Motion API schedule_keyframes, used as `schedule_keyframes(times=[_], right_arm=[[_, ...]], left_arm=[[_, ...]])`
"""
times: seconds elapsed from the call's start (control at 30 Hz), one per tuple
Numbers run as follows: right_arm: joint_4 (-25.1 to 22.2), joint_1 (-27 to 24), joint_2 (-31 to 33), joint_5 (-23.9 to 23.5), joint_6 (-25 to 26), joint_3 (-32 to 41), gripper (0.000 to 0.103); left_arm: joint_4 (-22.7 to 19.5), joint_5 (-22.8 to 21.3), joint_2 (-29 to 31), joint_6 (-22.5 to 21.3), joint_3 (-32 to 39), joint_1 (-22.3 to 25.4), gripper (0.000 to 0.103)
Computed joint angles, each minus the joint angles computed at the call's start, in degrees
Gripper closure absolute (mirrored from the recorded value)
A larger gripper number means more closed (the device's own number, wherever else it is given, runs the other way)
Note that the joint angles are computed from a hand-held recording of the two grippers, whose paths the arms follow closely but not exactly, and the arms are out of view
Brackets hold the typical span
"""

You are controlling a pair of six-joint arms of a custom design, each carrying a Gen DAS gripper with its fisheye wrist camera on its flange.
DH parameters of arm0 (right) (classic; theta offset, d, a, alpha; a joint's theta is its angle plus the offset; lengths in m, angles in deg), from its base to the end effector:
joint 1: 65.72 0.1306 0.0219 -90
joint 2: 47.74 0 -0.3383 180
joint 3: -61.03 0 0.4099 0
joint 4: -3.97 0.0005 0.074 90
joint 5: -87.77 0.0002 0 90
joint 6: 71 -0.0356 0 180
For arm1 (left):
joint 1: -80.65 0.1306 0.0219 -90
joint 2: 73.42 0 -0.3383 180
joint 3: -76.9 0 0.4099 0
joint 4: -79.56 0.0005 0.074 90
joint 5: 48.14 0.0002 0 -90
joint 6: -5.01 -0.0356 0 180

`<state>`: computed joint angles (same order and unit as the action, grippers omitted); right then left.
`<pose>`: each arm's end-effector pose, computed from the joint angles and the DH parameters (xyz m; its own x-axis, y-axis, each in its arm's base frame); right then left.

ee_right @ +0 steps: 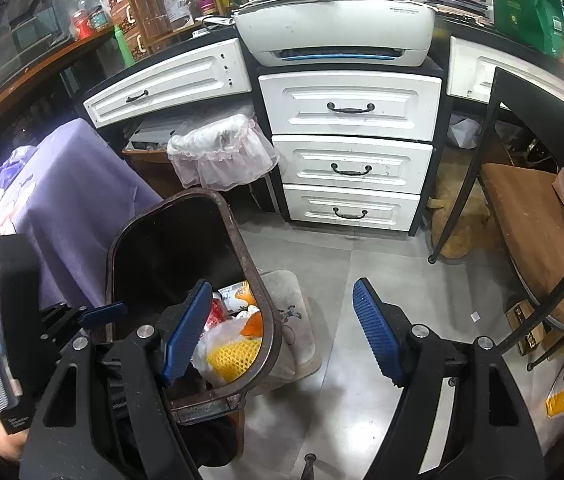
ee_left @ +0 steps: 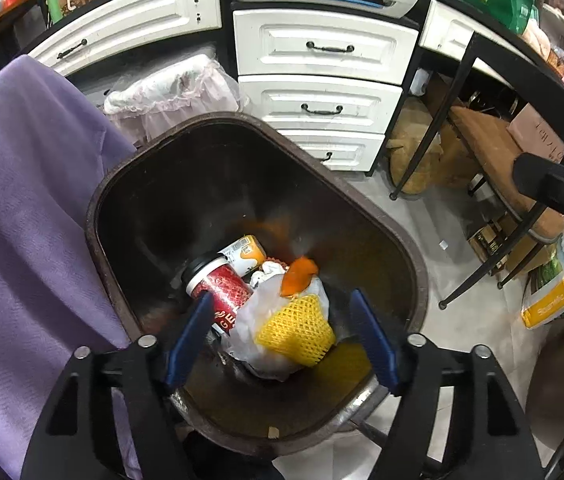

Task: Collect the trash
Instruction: 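Lower the orange peel into the black bin and open the left gripper, then move the left gripper back to the table and grasp the white tissue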

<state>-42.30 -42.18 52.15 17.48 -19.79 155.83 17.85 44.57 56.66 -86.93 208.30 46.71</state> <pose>0.5141 0.2103 0.3434 -0.6727 0.3502 -0.6517 0.3060 0.9337 0.1859 0.5824 -0.3946 0.3035 -0.7013 0.5127 -0.4952 0.6012 0.7988 -0.0244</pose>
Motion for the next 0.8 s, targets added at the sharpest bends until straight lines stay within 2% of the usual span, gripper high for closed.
schedule_keyframes(times=[0.47,0.63,0.8], right_arm=[[0.06,-0.68,-1.37,-0.04,-0.01,0.45,0.030],[0.09,0.32,-1.27,0.23,1.30,2.08,0.028],[-0.03,1.56,-0.32,0.09,3.66,5.02,0.026]], left_arm=[[9.95,3.39,-16.06,0.17,-14.32,1.90,0.014],[12.87,3.67,-22.10,0.67,-18.26,4.81,0.011],[14.22,1.28,-25.98,0.95,-20.14,8.63,0.008]])
